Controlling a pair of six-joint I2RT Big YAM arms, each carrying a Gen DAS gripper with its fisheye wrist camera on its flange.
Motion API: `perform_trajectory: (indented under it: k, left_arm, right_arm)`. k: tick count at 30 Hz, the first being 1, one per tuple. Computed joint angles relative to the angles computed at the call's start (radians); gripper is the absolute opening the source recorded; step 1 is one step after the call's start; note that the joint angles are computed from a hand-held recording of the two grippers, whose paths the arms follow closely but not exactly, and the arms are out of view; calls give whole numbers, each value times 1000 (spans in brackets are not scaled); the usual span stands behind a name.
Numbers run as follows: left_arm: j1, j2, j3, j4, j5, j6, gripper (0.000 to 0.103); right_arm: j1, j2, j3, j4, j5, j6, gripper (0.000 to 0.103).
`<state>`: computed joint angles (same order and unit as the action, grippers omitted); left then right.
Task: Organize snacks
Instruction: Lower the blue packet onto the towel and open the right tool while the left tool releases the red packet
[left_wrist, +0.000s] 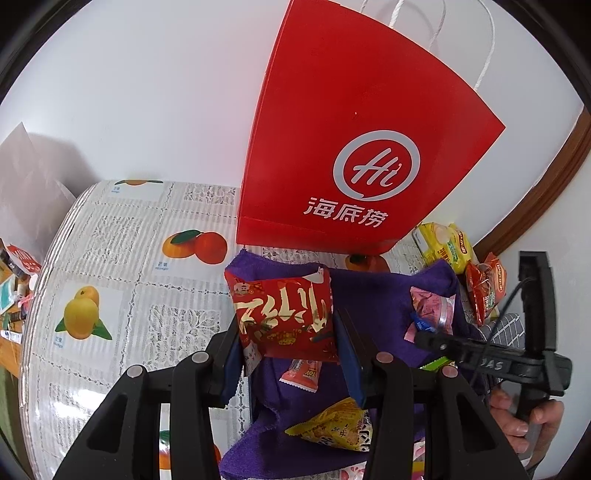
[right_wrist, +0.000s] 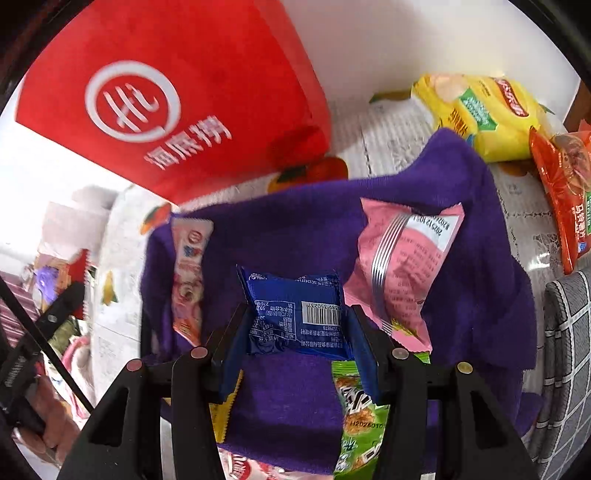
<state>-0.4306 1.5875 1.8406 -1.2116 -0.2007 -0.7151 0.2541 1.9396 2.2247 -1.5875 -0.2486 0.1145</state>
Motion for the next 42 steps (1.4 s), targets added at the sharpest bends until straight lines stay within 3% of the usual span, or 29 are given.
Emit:
perform_trajectory:
  k: [19,24,32,42]
  left_arm:
    - [-5,21,5,-8,28,4,44]
    - [-7,30,6,-12,42,3,44]
    - [-18,62,19,-19,95,13,45]
    - [-30,97,25,-38,153,11,46]
  right_arm:
    - [42,25,21,-25,109,-80,62]
    - [47,-12,5,10,111,-109,62]
    - [20,-129,-55,148,130,-113,62]
    - [-6,-151,-53,156,115,-95,63]
